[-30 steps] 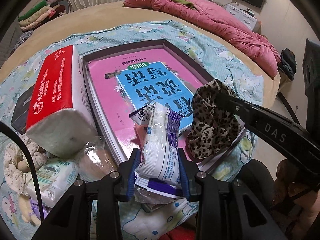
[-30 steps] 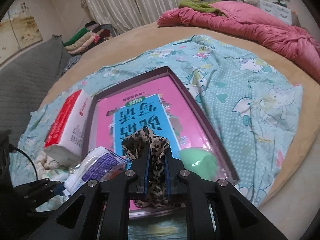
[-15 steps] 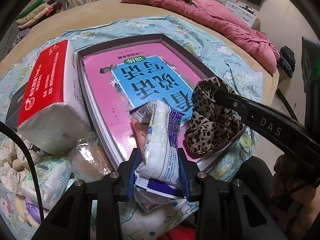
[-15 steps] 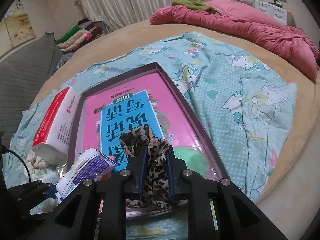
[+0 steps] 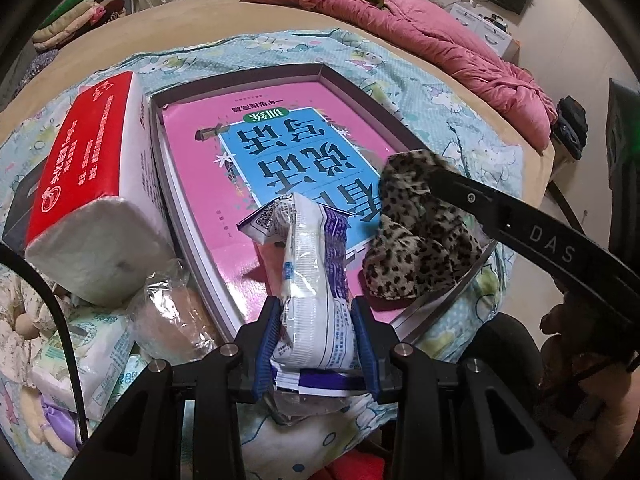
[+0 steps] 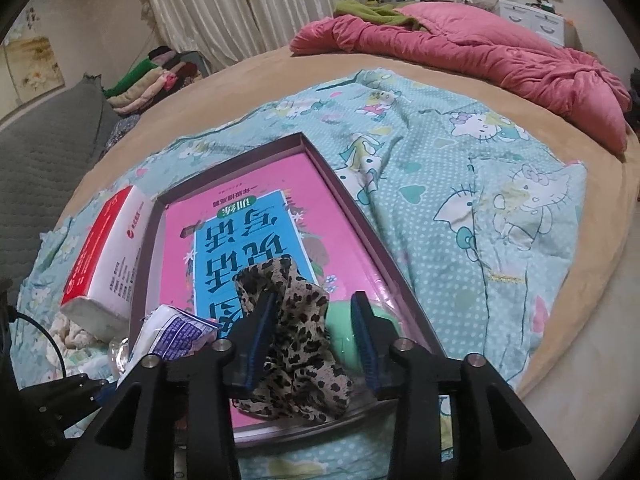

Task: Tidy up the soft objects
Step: 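Open the right gripper to drop the leopard cloth while the left holds the wipes above the tray, then lower the white wipes pack into the tray and open the left gripper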

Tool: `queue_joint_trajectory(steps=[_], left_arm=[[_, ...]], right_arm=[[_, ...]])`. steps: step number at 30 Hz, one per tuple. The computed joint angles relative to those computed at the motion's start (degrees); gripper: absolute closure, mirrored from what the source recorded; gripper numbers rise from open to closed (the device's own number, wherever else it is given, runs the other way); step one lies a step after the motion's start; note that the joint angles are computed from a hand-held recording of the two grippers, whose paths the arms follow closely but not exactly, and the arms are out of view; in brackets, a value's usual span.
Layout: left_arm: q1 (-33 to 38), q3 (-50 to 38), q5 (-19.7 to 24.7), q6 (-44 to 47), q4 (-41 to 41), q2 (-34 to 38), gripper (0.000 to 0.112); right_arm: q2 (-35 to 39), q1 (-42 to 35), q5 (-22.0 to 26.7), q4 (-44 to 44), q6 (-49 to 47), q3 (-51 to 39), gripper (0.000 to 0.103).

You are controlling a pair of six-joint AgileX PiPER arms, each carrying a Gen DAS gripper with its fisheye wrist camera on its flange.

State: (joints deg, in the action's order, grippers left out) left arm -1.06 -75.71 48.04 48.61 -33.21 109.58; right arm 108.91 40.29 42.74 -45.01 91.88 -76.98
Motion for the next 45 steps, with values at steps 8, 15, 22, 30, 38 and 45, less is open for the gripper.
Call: queue_joint_trajectory(steps=[8, 15, 22, 30, 38, 45], left_arm=[[0.3, -0.5, 0.9, -0.2, -0.4, 0.2, 0.076], [0.4, -0.2, 1.3, 1.3, -1.8, -0.1, 0.074], [0.1, 0.5, 0.1, 2.3, -2.3, -1.4, 0.058], [1.1, 2.0, -0.7, 3.8, -3.5, -2.9, 0.051], [2.4, 3.0, -1.3, 5.4, -4.8, -4.7, 0.046], [3.7, 3.8, -1.4, 7.3, -6.2, -6.8, 0.039]], right_arm=[[0.3, 0.4, 1.5, -0.5, 0.5, -0.7, 0.051], [0.1, 0.3, 1.8, -0.4, 0.9, -0.5, 0.048], [0.3, 0.5, 2.7, -0.8, 1.1, -0.9, 0.044], [0.5, 0.6, 3.8, -0.7, 0.8, -1.3, 0.042], [0.3, 0.9, 4.6, -1.7, 2.1, -1.3, 0.037], [0.5, 1.6, 6.1, -2.5, 2.3, -2.0, 0.035]])
